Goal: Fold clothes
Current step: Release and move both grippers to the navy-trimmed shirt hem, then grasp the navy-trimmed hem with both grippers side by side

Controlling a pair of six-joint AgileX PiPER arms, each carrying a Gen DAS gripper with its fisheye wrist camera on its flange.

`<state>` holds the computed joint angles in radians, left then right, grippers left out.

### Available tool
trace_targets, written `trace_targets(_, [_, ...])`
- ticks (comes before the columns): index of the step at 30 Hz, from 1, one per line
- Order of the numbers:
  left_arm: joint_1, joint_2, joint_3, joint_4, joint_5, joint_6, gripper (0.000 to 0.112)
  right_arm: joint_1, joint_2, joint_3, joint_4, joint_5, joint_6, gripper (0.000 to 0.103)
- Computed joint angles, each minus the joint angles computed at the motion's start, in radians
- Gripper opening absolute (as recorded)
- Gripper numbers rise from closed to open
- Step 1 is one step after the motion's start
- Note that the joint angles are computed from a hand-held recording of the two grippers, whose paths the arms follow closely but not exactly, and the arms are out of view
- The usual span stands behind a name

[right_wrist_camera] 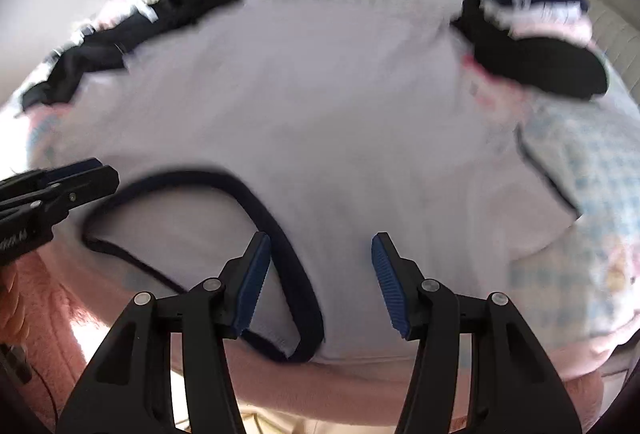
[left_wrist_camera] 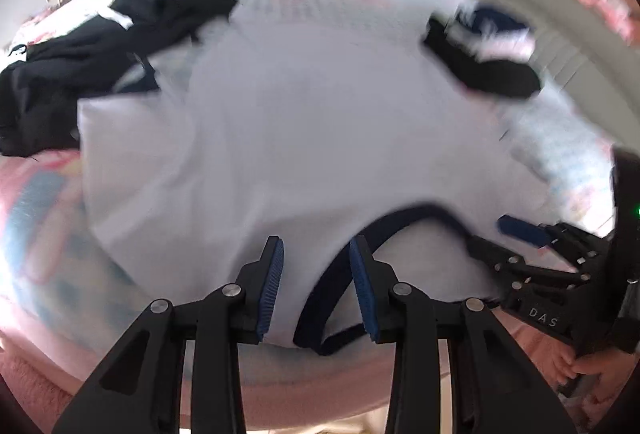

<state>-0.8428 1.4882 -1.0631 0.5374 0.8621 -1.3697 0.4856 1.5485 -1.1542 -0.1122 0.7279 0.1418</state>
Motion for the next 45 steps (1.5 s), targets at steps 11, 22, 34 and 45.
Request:
trace_targets(11, [-0.031,-0.222,0.231,0.003,-0.089,-0.183,0.031,-0.141,-0.171,0.264,0.170,-0.116,-0.219,0.054])
trace_targets(22, [-0.138,-0.221,0.185,0.178,0.031,-0.406,0.032,-0.160,-0.226,0.195,0.227,-0.061,-0.112,0.055])
trace_targets(34, [-0.143,-0.371,0.341,0.138,-0.051,-0.519,0.037,-0.176,-0.215,0.227,0.158,0.028,-0.011,0.055])
trace_targets(45, [0.047,-0.356,0.381,-0.051,-0.296,-0.459,0.037,-0.362,-0.265,0.245,0.469,0.017,-0.182,0.055])
